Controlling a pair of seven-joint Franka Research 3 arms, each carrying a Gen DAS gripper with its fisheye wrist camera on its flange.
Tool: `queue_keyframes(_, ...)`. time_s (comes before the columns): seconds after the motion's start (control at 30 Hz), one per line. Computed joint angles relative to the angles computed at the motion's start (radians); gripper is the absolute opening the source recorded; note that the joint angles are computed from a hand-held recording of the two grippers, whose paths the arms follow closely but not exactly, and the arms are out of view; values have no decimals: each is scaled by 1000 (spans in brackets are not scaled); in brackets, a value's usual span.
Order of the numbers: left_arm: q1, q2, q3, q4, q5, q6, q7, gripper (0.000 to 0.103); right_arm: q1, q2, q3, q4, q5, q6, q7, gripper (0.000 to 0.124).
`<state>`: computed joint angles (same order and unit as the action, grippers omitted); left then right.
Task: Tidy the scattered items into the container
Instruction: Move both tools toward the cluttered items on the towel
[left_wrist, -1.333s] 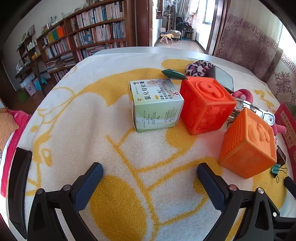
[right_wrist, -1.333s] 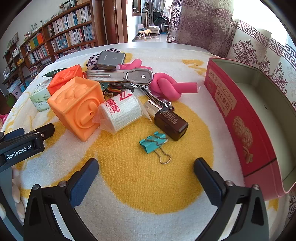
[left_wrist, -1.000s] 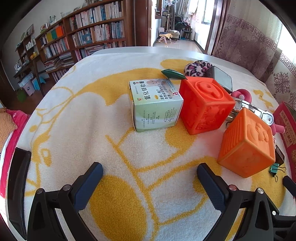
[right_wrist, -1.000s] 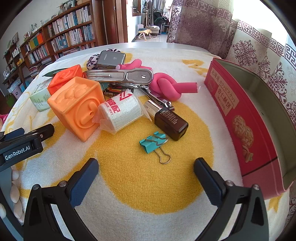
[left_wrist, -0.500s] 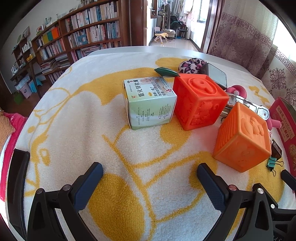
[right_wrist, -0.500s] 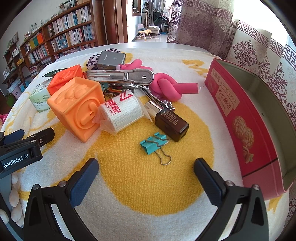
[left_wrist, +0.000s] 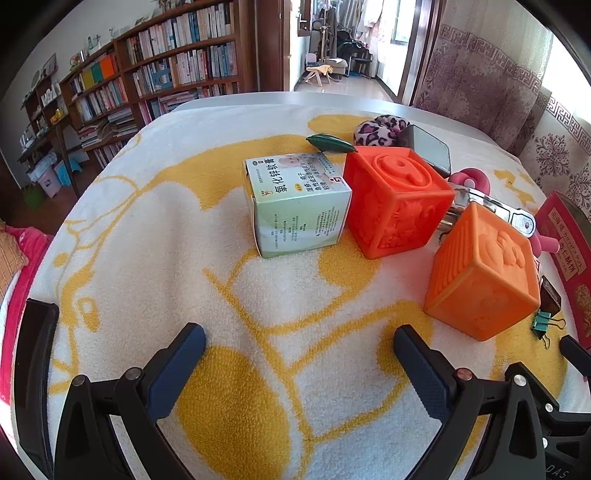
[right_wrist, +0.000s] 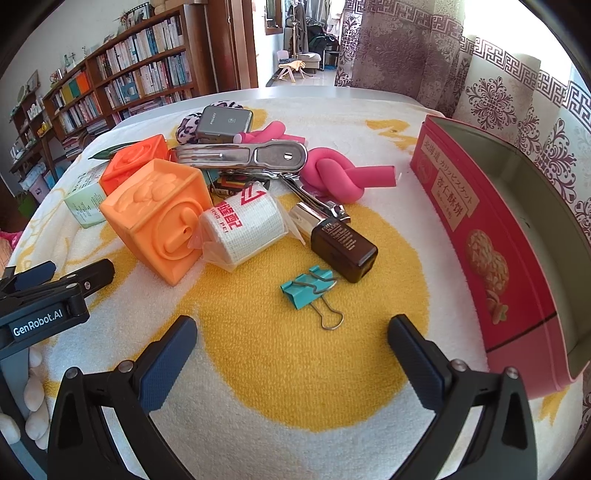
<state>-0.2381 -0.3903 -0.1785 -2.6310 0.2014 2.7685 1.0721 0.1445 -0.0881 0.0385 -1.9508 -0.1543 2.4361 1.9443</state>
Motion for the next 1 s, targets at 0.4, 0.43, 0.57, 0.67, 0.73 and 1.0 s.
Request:
queue_keyframes(0.4,-5,-76,-4,-7,-63,70,68,103,18,-138,-44,-145,358,269,-455,103)
queue_keyframes(0.43,-2,-76,-10,4,-52,63,54,103,37,-148,-64,-151,425,291,-519,103)
queue_keyframes(0.57,-18,-49,9,56,-65,30,29,103,104,-165,-118,-157,679,331,-722,103)
queue_keyframes(0.67,17,-40,-24,73,-11,11,-14,103,106,-159,-116,-159,760,316,-800,103)
queue_keyframes(0.73,30,-34,-31,77,19,0,-32,103,79,-152,-89,-164,734,312,-776,103)
queue_keyframes(1.0,28,-4,15,65,-10,10,-62,103,46,-153,-65,-176,728,285,-768,103)
